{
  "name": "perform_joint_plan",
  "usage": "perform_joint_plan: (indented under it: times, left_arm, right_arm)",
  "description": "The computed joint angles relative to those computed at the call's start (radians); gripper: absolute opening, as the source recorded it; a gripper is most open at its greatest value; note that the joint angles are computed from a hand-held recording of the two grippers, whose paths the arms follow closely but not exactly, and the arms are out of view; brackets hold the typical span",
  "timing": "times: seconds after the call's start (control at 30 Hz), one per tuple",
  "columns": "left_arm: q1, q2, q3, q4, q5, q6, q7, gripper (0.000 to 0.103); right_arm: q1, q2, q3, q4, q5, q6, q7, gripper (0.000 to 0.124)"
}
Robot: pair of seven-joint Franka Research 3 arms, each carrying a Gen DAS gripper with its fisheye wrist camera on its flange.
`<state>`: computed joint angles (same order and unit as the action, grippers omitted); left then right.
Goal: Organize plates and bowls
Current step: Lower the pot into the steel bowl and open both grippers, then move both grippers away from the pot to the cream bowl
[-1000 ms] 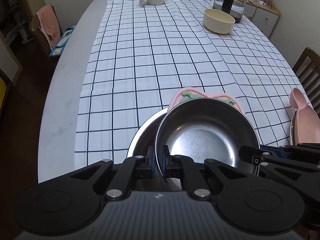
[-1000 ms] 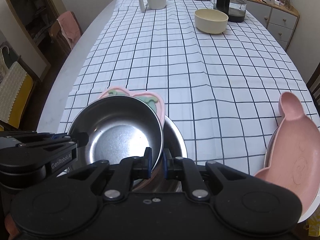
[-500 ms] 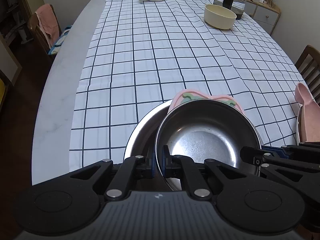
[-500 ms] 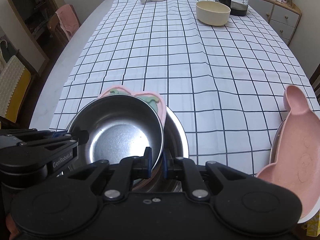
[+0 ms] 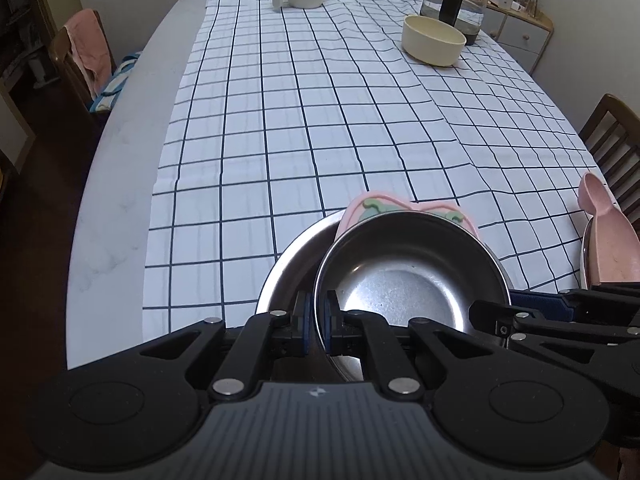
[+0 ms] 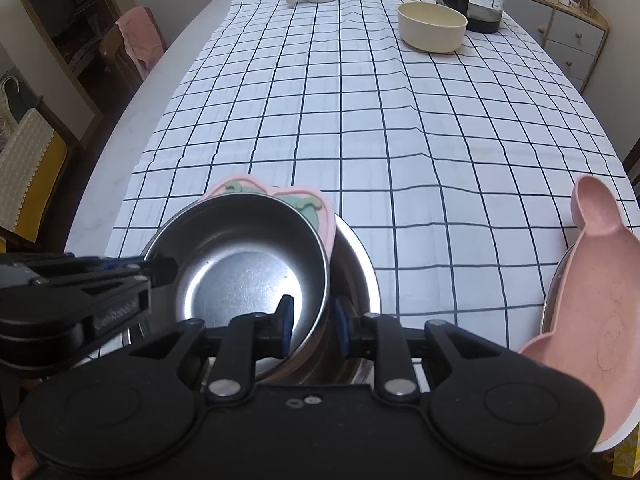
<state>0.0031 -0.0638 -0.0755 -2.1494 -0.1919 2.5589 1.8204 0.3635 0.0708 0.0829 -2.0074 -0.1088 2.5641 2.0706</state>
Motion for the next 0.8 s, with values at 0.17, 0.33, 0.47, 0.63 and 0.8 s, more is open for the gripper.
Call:
perform_joint_plan:
  times: [0.17, 0.33, 0.47, 0.63, 0.8]
  left_arm:
    - [-0.005, -0.024, 0.006, 0.0, -0.024, 0.0, 0.042, 0.008]
    - [-0.014, -0.027, 0.01, 0.031, -0.066, -0.01, 0.073, 0.009]
    - [-0.022, -0.024, 0.006, 0.06, -0.085, -0.015, 0.088, 0.01]
    - [-0.032, -0.013, -0.003, 0.1, -0.102, -0.005, 0.094, 0.015]
    - [-0.039, 0.005, -0.017, 0.137, -0.089, 0.035, 0.082, 0.04]
  right_arm:
    - [-0.007, -0.025, -0.001, -0.016, 0.007, 0.015, -0.013, 0.029]
    - [-0.022, -0.044, 0.001, -0.009, 0.052, 0.024, -0.056, 0.034]
    - [-0.032, -0.057, 0.001, 0.0, 0.061, 0.035, -0.078, 0.036]
    - [-0.046, -0.063, -0.002, 0.027, 0.084, 0.04, -0.114, 0.044]
    - [-0.061, -0.061, -0.008, 0.058, 0.11, 0.051, -0.156, 0.051]
